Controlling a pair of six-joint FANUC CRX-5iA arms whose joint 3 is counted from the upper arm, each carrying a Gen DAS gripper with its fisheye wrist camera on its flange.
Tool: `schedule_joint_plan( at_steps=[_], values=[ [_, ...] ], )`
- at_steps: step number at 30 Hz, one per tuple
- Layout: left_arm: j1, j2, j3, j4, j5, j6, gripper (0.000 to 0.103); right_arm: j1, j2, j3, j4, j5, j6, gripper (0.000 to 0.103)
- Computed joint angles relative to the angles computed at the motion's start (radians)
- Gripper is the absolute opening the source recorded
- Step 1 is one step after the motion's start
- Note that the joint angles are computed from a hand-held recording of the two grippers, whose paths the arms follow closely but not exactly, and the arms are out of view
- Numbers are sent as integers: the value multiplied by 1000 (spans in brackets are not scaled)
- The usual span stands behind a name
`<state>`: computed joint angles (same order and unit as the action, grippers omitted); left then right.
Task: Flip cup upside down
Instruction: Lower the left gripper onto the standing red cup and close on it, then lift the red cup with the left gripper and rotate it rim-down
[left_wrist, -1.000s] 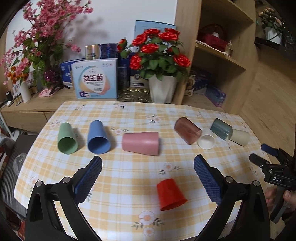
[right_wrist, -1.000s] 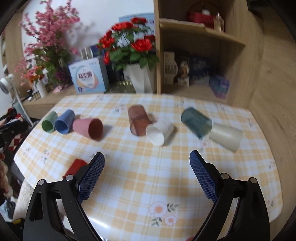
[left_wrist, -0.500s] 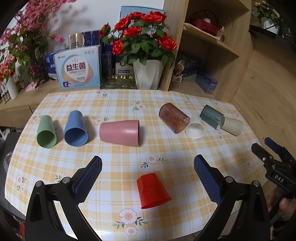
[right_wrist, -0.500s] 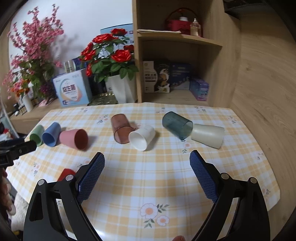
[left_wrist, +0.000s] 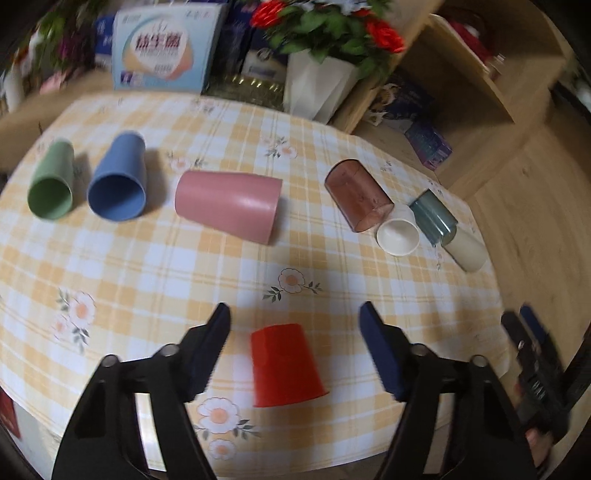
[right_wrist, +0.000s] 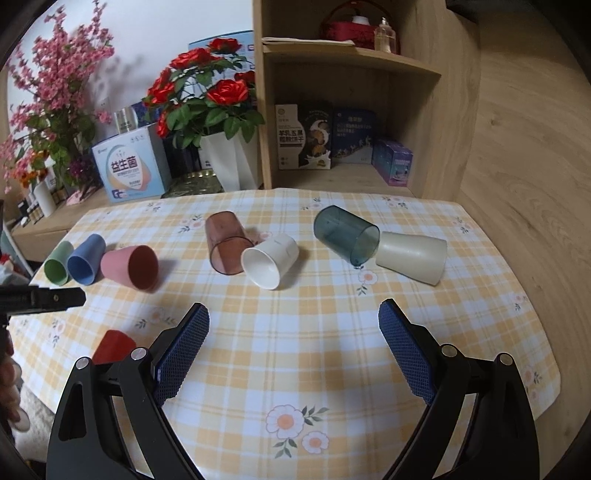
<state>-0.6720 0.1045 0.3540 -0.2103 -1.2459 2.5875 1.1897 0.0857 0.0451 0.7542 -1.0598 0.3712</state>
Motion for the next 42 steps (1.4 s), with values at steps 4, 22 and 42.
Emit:
schedule_joint_plan(
  at_steps=[4,22,42],
  values=[
    [27,39,37,30,-40,-40,62,-19,-4,-5,-15,-5,-13,90],
    [136,113,-65,308,-33,-105,60,-38,-22,-30,-21,0,-40,90],
    [134,138,-71,338,-44,-129,53,-34,-21,-28,-24,-10,-37,90]
  ],
)
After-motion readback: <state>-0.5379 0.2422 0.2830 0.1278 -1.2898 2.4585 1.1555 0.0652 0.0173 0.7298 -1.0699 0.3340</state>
